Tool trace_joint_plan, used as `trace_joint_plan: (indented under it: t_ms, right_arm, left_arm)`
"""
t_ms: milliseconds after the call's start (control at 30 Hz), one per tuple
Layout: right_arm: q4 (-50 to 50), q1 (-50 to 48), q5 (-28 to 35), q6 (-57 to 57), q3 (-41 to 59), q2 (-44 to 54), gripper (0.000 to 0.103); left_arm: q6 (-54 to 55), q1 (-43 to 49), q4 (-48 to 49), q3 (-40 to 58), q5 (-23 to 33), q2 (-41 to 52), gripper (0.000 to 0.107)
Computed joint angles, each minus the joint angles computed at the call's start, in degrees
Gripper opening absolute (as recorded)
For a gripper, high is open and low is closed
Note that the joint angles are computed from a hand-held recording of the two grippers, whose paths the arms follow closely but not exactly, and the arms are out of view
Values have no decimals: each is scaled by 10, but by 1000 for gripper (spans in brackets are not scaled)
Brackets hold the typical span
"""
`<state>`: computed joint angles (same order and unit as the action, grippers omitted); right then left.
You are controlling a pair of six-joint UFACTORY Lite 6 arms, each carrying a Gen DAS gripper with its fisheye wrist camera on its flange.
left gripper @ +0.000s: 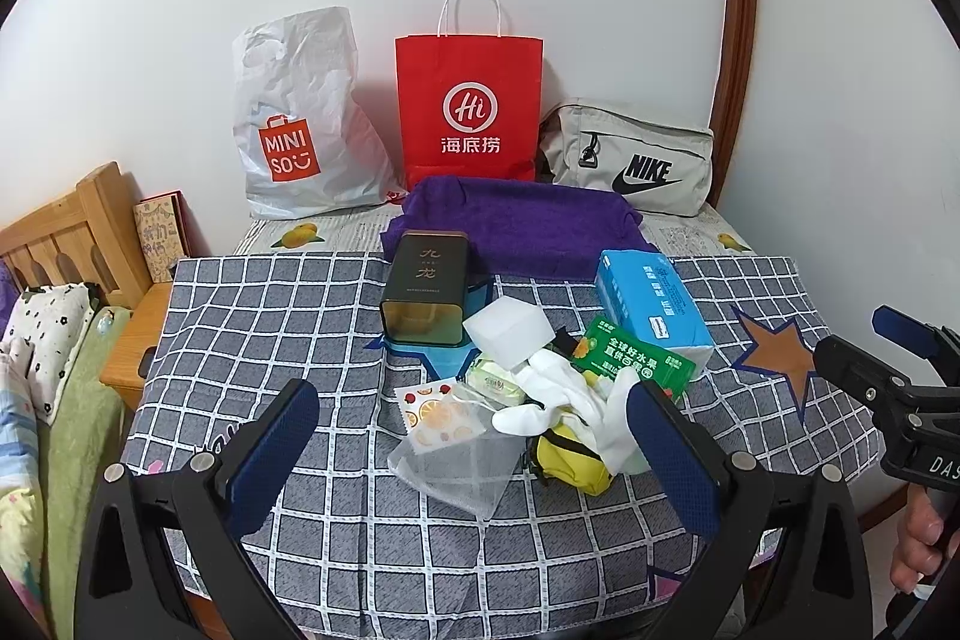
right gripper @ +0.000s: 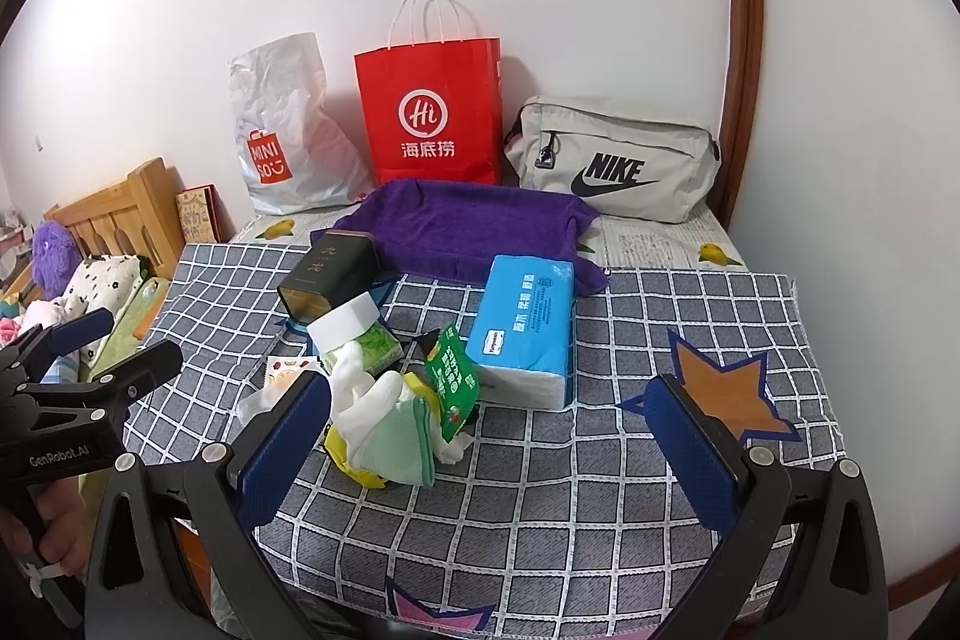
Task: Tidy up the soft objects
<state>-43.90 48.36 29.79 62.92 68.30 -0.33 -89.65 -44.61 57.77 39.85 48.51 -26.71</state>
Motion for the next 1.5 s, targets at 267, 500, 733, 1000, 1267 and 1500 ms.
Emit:
trace_joint_plan:
  t_ms: [267,500,733,1000,1267,1500]
  right_arm:
    - [6,-11,-14,-8,-1,12,103]
    - [30,-24,-40,-26,0,48,103]
    - [48,-42,-69,-49,7,99,103]
    - [107,-67,-84,-112,43,167,103]
    - [168,-109,-106,-181,51,201,103]
    - [263,-147,-134,-283,55,226,103]
  left_arm:
    - [9,48,-3,-29,-49,-9,103]
    - [22,147,-11,-76,-148,3,103]
    - [-32,228,56,-100,-244,69,103]
    - [-79,249,128,-30,-324,183,103]
    - [22,262,46,142,-357,349,102]
    - [189,283,-124,269,-372,473,96]
